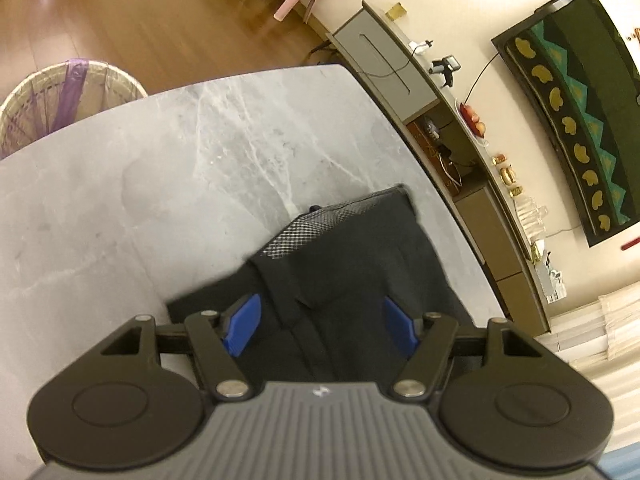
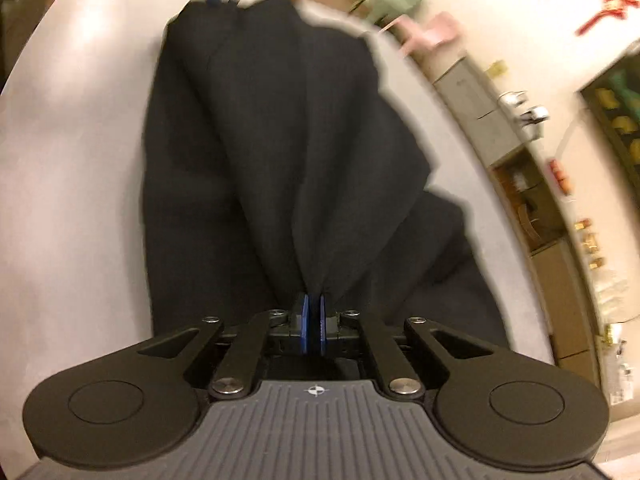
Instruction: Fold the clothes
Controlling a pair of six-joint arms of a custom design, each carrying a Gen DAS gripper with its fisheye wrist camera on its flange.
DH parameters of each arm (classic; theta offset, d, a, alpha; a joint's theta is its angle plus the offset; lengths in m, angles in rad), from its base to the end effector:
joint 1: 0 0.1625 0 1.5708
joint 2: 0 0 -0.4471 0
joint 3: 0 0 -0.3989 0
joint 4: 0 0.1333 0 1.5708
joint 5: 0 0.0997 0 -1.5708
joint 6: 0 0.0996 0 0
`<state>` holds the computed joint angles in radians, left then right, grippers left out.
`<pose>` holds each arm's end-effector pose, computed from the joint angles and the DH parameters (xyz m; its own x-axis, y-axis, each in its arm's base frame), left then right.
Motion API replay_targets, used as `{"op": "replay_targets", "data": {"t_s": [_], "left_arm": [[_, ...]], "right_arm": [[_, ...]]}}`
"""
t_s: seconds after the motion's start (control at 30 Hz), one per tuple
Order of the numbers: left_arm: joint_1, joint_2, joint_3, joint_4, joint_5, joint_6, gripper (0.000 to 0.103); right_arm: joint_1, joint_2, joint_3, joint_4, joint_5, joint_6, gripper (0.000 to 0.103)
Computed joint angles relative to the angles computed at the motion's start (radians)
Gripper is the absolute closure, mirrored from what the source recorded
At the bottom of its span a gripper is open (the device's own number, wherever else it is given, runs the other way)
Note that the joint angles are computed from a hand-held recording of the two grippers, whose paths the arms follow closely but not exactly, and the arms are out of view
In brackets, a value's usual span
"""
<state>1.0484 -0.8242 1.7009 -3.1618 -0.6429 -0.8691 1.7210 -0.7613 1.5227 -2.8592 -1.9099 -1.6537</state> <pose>-0.1513 -0.6898 0.2043 -0.7922 -0.6003 0.1100 -0.3533 0.3041 -0.8847 0.2106 -0.7225 0.1647 0.2082 -0.8537 0.4774 -0.9435 -0.0465 0.3282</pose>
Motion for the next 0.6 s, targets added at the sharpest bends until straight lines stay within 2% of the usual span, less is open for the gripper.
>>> {"op": "replay_targets", "data": {"t_s": [0.03, 0.1, 0.17, 0.27, 0.33, 0.4, 0.43, 0.5, 0.57, 0.6], "left_arm": [[-0.005, 0.001, 0.004, -0.009, 0.009, -0.003, 0.036], [-0.013, 0.001, 0.014, -0.029, 0.024, -0.012, 0.036], [-0.014, 0.002, 0.016, -0.041, 0.031, -0.02, 0.036], [-0.008, 0.004, 0.01, -0.043, 0.034, -0.031, 0.036], [-0.004, 0.003, 0.01, -0.046, 0.028, -0.034, 0.036], [-0.002, -0.002, 0.02, -0.061, 0.02, -0.027, 0.036], [-0.002, -0.005, 0.026, -0.07, 0.016, -0.022, 0.036], [-0.001, -0.011, 0.037, -0.097, 0.006, -0.001, 0.036], [-0.002, -0.017, 0.048, -0.126, -0.006, 0.026, 0.036], [-0.003, -0.02, 0.052, -0.14, -0.012, 0.037, 0.036]], "right_arm": [[0.007, -0.009, -0.003, 0.032, 0.044, 0.028, 0.096], [0.031, -0.023, -0.015, 0.106, 0.136, 0.105, 0.08], [0.058, 0.003, -0.044, 0.123, 0.191, 0.136, 0.07], [0.093, 0.109, -0.142, 0.127, 0.192, 0.144, 0.051], [0.107, 0.18, -0.193, 0.12, 0.134, 0.166, 0.05], [0.115, 0.265, -0.274, 0.14, 0.057, 0.209, 0.053], [0.114, 0.301, -0.332, 0.189, 0.035, 0.251, 0.055], [0.109, 0.353, -0.446, 0.325, 0.023, 0.36, 0.087], [0.112, 0.355, -0.47, 0.349, 0.048, 0.399, 0.1], [0.114, 0.342, -0.447, 0.313, 0.071, 0.395, 0.1]]}}
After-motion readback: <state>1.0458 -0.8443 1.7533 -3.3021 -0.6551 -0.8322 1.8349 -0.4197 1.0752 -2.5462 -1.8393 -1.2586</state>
